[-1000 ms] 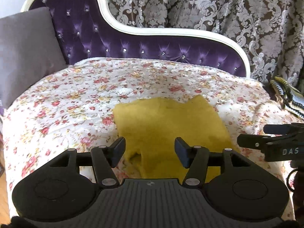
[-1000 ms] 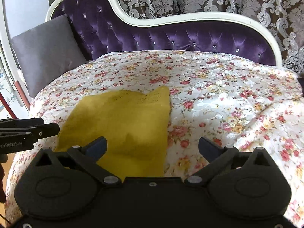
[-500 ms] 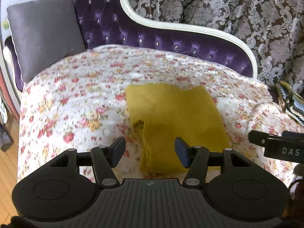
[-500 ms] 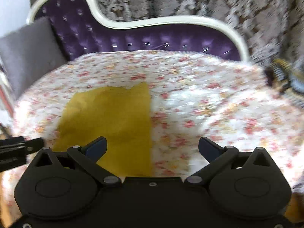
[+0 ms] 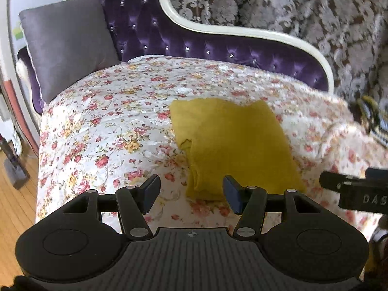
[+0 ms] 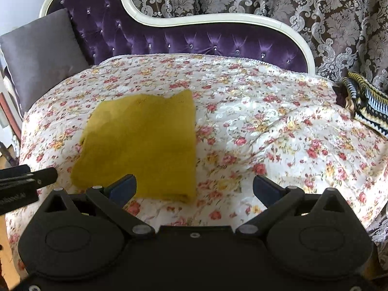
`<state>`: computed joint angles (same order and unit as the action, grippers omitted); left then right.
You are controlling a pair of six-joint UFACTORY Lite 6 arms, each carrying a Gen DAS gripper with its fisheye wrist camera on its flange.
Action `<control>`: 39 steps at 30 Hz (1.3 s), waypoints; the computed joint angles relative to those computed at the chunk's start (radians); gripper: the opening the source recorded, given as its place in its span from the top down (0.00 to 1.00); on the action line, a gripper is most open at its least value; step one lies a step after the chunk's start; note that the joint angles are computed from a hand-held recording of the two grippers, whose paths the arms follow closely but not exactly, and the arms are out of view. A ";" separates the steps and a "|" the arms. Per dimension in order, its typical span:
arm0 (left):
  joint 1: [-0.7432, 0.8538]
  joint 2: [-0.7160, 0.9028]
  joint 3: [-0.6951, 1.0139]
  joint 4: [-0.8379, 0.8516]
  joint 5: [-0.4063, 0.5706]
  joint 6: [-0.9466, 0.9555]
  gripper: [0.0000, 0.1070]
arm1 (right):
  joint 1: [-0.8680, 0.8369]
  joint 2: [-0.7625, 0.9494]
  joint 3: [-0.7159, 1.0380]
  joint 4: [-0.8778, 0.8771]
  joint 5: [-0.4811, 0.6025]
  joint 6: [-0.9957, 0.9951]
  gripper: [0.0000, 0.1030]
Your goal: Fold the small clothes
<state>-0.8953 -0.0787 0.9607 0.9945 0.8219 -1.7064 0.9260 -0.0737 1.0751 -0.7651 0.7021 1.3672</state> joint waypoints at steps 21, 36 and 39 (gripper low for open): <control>-0.043 0.113 0.079 -0.100 0.010 0.060 0.48 | 0.027 -0.055 -0.068 0.019 -0.026 0.048 0.01; -0.024 0.146 0.132 -0.146 0.073 0.092 0.48 | 0.002 -0.049 -0.084 0.032 -0.072 0.046 0.01; -0.021 0.160 0.152 -0.152 0.093 0.107 0.48 | -0.003 -0.046 -0.084 0.034 -0.077 0.045 0.01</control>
